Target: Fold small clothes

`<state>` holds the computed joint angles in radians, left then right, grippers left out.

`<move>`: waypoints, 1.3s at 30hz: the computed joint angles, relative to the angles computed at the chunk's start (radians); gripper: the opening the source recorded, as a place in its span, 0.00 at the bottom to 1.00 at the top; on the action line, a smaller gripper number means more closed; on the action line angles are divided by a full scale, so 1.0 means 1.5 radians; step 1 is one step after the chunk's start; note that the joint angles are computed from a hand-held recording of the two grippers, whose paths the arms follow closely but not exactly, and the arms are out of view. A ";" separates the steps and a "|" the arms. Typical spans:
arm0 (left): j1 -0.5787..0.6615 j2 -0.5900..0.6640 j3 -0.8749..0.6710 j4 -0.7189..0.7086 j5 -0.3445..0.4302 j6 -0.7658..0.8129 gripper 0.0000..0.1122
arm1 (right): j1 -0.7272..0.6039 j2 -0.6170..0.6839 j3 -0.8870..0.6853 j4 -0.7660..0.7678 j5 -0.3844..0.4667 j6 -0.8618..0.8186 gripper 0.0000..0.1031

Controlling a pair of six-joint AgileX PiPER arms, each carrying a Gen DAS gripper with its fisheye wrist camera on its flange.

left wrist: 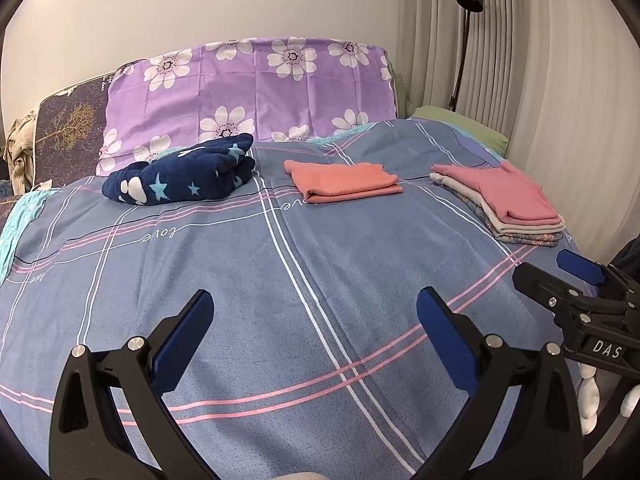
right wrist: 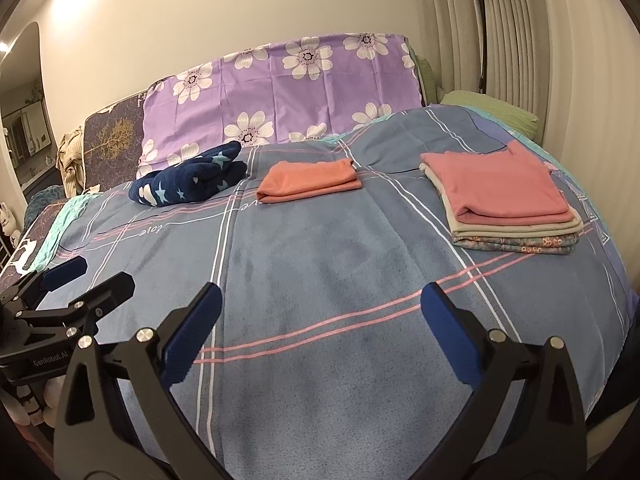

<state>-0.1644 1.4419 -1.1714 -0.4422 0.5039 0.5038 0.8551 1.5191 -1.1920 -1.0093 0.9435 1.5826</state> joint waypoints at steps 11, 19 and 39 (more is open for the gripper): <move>0.002 0.002 -0.001 -0.009 0.005 0.004 0.90 | -0.001 0.001 -0.001 0.001 0.000 0.000 0.98; 0.002 0.004 -0.004 -0.028 0.013 0.024 0.90 | -0.005 -0.002 0.014 -0.001 -0.005 0.009 0.98; -0.009 -0.002 0.008 -0.018 0.003 0.017 0.90 | -0.012 -0.011 0.020 0.002 -0.007 0.002 0.98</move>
<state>-0.1772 1.4396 -1.1601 -0.4691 0.5088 0.5298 0.8367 1.5033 -1.1619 -1.0056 0.9336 1.5855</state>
